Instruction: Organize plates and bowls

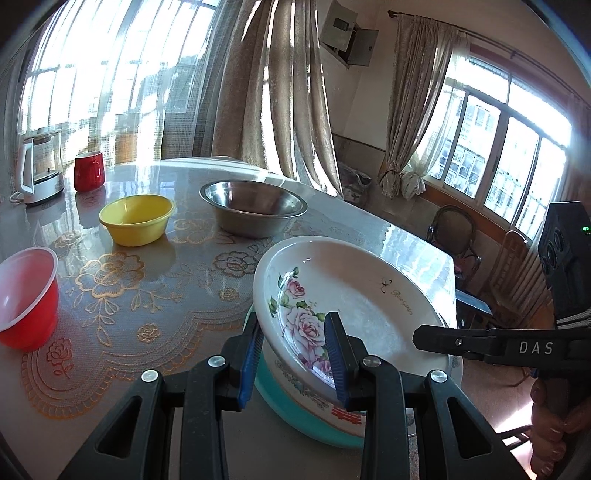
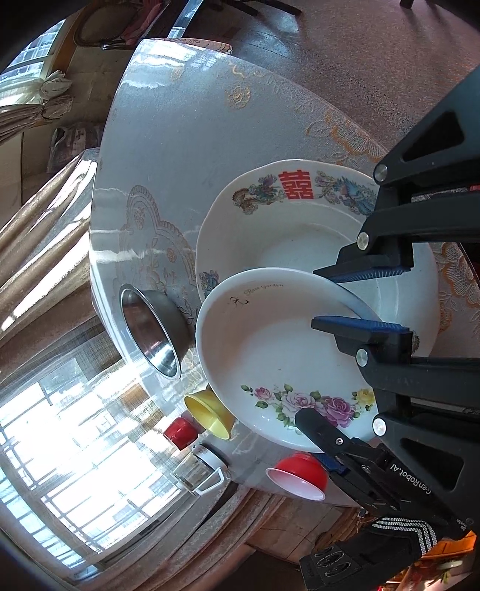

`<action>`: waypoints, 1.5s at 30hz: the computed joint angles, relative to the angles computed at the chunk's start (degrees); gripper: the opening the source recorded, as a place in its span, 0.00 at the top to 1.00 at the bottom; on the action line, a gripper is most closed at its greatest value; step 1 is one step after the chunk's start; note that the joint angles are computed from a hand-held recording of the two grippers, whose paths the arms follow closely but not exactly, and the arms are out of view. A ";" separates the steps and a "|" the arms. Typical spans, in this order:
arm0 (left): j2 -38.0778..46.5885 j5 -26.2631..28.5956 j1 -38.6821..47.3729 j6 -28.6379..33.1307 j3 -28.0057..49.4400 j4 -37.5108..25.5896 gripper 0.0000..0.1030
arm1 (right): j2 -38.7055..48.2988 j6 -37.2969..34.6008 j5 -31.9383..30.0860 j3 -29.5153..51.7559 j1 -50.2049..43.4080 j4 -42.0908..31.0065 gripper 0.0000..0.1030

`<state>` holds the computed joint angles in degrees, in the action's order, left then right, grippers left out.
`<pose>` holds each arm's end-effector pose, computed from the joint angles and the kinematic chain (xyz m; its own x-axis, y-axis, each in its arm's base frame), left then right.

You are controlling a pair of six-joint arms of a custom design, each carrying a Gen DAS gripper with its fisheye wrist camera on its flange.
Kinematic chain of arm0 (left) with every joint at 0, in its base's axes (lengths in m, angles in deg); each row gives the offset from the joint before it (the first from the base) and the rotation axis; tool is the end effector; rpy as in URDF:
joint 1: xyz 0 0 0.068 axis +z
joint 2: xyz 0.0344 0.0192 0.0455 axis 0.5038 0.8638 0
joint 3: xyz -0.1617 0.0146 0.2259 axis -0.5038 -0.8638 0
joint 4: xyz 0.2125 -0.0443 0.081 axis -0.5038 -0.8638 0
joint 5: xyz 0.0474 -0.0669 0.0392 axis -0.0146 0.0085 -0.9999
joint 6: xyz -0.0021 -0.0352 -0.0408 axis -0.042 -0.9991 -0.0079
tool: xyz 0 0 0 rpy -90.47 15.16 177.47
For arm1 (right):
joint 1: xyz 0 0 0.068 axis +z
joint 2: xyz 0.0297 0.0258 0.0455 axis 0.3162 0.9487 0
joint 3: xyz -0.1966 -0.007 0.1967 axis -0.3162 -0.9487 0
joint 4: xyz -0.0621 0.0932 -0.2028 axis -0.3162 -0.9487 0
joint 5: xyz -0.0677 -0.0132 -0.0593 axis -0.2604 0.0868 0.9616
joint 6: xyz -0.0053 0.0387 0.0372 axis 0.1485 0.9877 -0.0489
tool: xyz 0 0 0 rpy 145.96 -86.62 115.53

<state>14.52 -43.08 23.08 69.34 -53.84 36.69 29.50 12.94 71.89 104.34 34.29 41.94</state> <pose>0.1733 -0.0336 0.1495 -0.5650 -0.0060 -0.8251 0.3464 0.9059 -0.2438 0.1942 0.0601 0.1568 -0.7931 0.2380 -0.5606 -0.0033 0.9188 0.3947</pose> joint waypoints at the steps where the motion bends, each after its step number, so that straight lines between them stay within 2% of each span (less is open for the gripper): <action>1: -0.15 -0.48 -0.79 -0.15 0.01 -0.04 0.67 | -0.40 -0.01 -0.11 -0.20 -0.21 -0.22 0.82; 7: 0.77 -3.76 -6.09 -0.39 0.65 -0.59 0.67 | -2.55 -0.14 -0.71 -1.21 -1.99 -2.38 0.82; 13: 3.61 -4.76 -9.88 0.23 3.53 -4.22 0.65 | -2.44 0.23 -1.68 -2.05 -4.88 -3.49 0.82; 19: 5.85 0.40 -6.91 1.13 6.20 -8.66 0.60 | -1.32 -0.37 0.13 -0.96 -4.77 -3.85 0.82; 25: 4.95 2.19 -5.01 2.34 8.15 -13.17 0.59 | 2.52 -3.02 0.94 2.93 -4.96 -6.53 0.82; 29: 3.50 3.61 -3.57 3.30 9.44 -17.38 0.59 | 4.10 -4.22 3.91 5.27 -4.07 -8.58 0.83; 32: 3.36 4.28 -3.40 4.00 9.16 -17.56 0.59 | 4.73 -5.04 4.40 6.33 -3.54 -8.46 0.84; 37: 2.13 1.32 -5.89 4.69 8.38 -17.55 0.61 | 6.53 -5.48 4.94 7.68 -1.86 -8.88 0.84; 41: 3.97 -2.07 -6.83 3.67 9.19 -16.08 0.71 | 7.18 -4.99 2.90 5.80 -2.28 -5.90 0.84; 45: 4.45 -2.86 -7.01 4.81 8.92 -15.12 0.72 | 7.01 -5.18 4.95 5.35 -1.09 -5.16 0.85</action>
<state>18.97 -45.93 16.07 74.16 -44.92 21.57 36.51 7.76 76.84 109.68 33.20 36.79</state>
